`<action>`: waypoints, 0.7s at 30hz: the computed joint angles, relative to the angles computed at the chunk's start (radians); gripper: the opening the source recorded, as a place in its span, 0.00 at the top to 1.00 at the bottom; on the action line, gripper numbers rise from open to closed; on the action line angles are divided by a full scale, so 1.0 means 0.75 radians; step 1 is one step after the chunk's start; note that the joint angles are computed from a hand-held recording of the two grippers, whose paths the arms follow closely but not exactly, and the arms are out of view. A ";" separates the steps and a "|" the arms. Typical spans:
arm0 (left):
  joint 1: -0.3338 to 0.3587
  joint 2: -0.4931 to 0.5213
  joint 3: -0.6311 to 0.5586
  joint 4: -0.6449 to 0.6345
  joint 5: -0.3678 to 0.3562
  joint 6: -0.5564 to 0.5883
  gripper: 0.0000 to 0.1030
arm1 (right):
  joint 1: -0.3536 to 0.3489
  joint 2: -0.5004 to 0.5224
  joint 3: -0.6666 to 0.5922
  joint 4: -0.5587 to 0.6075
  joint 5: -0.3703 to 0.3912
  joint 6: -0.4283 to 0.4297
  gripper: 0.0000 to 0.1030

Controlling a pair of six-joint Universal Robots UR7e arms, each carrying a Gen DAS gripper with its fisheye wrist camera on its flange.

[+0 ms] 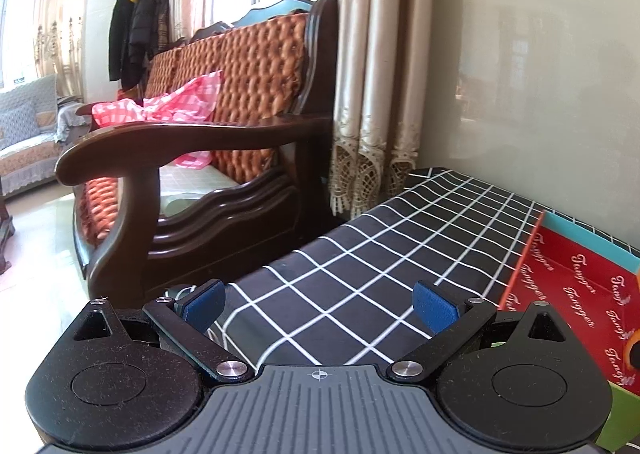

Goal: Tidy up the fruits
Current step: 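Carry the carrot chunk with the right gripper into the red box and open, then reach the left gripper to another carrot chunk and close on it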

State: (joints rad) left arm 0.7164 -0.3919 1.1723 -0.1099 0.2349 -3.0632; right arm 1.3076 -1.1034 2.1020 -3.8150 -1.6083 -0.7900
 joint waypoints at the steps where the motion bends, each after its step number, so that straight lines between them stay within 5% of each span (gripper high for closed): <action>1: 0.002 -0.004 0.004 -0.005 -0.002 0.002 0.04 | -0.003 -0.001 0.003 -0.006 0.004 0.005 0.75; 6: 0.005 -0.001 -0.005 0.027 0.010 -0.034 0.04 | -0.040 -0.043 0.037 -0.061 0.106 0.109 0.70; 8: 0.001 0.003 -0.008 0.024 0.017 -0.027 0.04 | -0.051 -0.053 0.044 -0.124 0.110 0.138 0.58; 10: -0.004 0.009 -0.012 0.015 0.024 -0.007 0.03 | -0.063 -0.052 0.045 -0.199 0.102 0.170 0.34; 11: -0.008 0.012 -0.011 0.011 0.027 0.000 0.03 | -0.066 -0.049 0.043 -0.235 0.090 0.181 0.32; 16: -0.031 0.025 -0.007 -0.060 0.046 0.089 0.03 | -0.066 -0.032 0.020 -0.378 -0.054 0.195 0.21; 21: -0.070 0.041 0.007 -0.152 0.121 0.214 0.03 | -0.048 0.025 -0.038 -0.597 -0.306 0.171 0.06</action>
State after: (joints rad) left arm 0.6637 -0.3612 1.1776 -0.2240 0.3256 -2.9024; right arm 1.2713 -1.0849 2.0735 -4.2625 -1.8382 -0.6620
